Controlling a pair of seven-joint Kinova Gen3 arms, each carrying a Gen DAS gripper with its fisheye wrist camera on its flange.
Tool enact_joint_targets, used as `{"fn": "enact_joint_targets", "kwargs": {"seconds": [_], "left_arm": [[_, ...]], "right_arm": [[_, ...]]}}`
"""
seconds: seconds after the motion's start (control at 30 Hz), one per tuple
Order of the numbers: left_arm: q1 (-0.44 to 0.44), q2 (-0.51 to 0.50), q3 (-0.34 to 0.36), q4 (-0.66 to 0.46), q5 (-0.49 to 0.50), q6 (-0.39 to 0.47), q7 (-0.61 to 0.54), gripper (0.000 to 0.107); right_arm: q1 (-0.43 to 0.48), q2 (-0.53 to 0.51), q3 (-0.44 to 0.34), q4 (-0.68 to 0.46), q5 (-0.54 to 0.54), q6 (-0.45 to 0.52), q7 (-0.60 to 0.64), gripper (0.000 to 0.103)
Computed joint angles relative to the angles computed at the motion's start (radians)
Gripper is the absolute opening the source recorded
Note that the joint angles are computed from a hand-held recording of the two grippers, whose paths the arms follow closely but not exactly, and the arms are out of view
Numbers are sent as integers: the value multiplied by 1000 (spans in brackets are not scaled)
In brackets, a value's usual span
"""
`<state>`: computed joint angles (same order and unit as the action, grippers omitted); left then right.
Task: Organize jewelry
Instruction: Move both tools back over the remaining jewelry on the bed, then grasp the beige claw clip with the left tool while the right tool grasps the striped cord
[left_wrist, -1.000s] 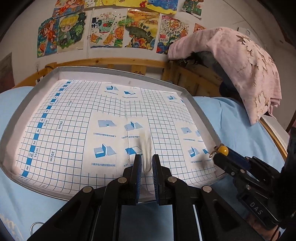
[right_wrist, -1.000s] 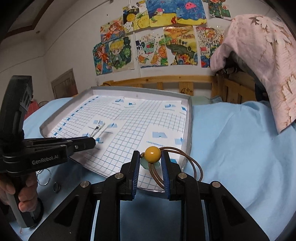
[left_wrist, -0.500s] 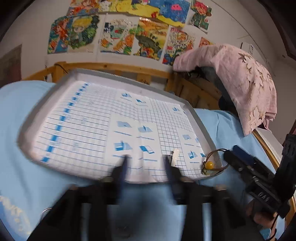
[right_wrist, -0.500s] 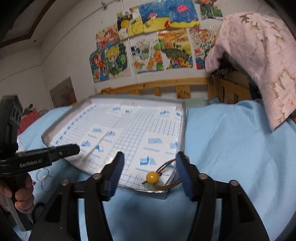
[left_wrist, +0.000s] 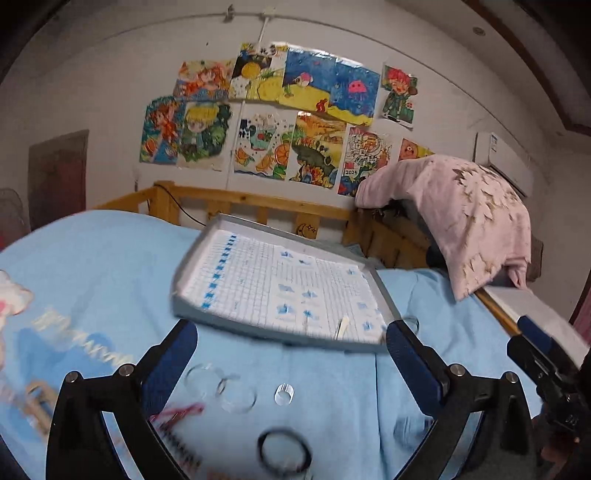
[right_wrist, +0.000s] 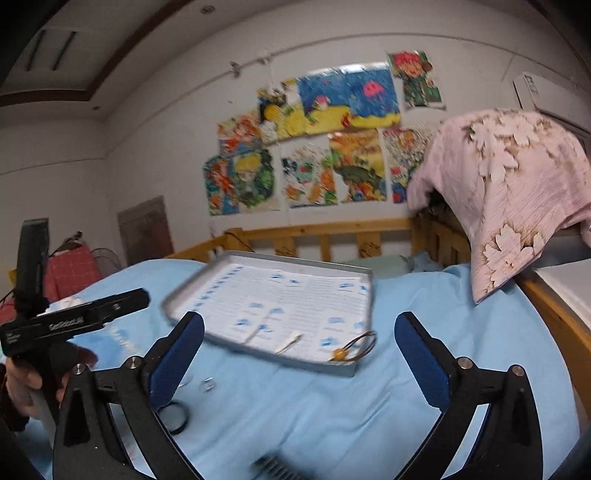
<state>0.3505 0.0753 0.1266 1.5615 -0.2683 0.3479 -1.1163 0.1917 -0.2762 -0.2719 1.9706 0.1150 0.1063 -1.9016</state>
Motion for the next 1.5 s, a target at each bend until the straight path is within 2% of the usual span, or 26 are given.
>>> {"fn": "enact_joint_targets", "kwargs": {"seconds": [0.07,0.13,0.2,0.27,0.37,0.5,0.6,0.83,0.93,1.07,1.13,1.2,1.3,1.4,1.5], "left_arm": [[10,-62,-4,83,-81,-20,62,103],[-15,-128,18,165,-115,-36,93,103],[-14,-186,6,233,-83,-57,70,103],[-36,-248,17,300,-39,-74,34,103],[-60,-315,27,367,-3,-71,-15,103],[-97,-382,26,437,41,-46,-70,103],[-131,-417,18,467,75,-18,-109,103],[-247,-441,-6,479,140,38,-189,103],[-234,-425,-88,468,218,59,-247,103],[-212,-389,-193,444,332,88,-342,103],[-236,-357,-198,421,358,94,-355,103],[-286,-322,-157,394,337,85,-361,103],[-310,-257,-134,324,304,111,-414,103],[-301,-208,-156,275,345,115,-524,103],[-310,-168,-166,247,400,119,-616,103]], "right_arm": [[75,-74,-93,42,58,21,-75,101],[155,-164,-185,105,96,12,-151,101],[245,-256,-278,142,86,32,-198,101],[316,-338,-347,146,31,84,-221,101],[300,-420,-340,166,-75,112,-192,101],[292,-500,-349,186,-107,164,-243,101],[273,-509,-363,186,-118,210,-269,101],[224,-464,-390,127,-83,283,-274,101],[189,-433,-403,119,-76,287,-278,101],[144,-335,-419,104,-64,282,-281,101],[133,-265,-437,81,-40,283,-283,101],[167,-195,-493,50,12,275,-292,101],[274,-107,-629,-7,109,282,-339,101],[381,-20,-761,-63,166,293,-396,101],[473,75,-894,-103,278,274,-477,101]]}}
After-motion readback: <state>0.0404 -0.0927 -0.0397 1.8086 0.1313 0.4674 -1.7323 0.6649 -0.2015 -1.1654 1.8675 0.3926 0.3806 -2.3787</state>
